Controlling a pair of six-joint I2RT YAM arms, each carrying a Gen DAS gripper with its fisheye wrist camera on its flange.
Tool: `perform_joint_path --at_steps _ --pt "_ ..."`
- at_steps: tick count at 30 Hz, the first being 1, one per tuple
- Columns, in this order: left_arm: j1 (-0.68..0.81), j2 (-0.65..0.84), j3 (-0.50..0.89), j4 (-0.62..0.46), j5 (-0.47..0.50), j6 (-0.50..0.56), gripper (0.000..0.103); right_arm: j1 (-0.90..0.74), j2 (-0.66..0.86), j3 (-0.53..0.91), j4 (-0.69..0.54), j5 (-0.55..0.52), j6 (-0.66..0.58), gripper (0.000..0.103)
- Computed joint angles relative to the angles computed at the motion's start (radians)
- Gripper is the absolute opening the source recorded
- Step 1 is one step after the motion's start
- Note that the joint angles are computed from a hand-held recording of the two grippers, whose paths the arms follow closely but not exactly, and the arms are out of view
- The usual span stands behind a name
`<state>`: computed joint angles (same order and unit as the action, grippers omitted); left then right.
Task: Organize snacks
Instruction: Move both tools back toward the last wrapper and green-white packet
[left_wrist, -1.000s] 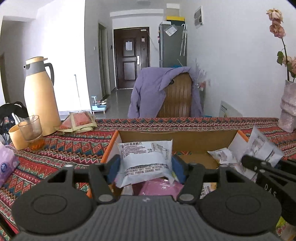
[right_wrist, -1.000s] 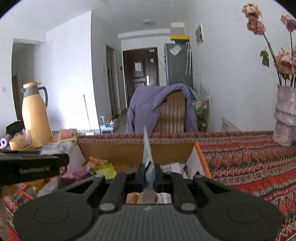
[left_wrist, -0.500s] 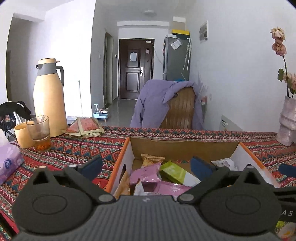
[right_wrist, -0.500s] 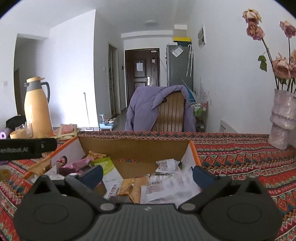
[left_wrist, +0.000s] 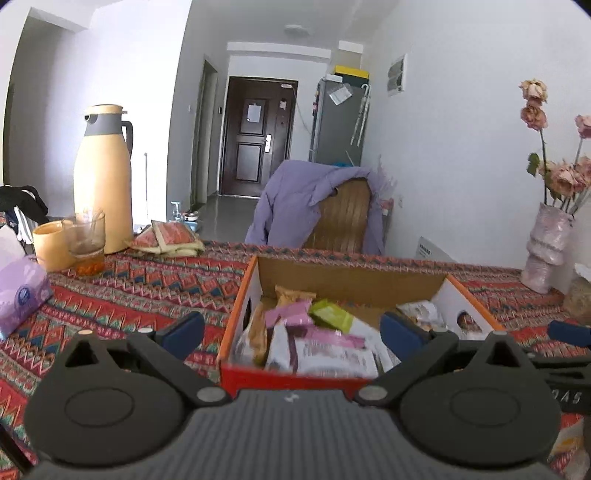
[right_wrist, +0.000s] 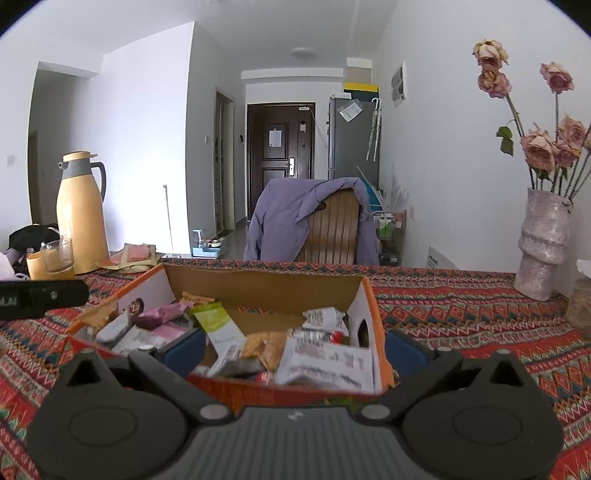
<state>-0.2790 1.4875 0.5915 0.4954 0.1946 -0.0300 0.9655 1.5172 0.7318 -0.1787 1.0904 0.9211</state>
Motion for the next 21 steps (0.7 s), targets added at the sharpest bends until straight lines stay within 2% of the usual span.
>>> perform_joint_path --at_steps 11,15,18,21 --pt "0.064 -0.081 -0.186 -0.052 0.069 0.097 0.103 0.200 0.023 -0.032 -0.268 0.006 0.353 0.103" --pt "0.082 -0.106 -0.261 -0.037 0.096 0.117 0.103 0.258 0.082 -0.013 -0.385 -0.023 0.517 0.103" --pt "0.077 -0.097 -0.297 -0.010 0.103 0.134 0.103 0.280 0.097 -0.026 -0.396 -0.067 0.607 0.103" --pt "0.073 -0.045 -0.314 0.035 0.101 0.142 0.103 0.301 0.136 -0.005 -0.458 -0.098 0.688 0.103"
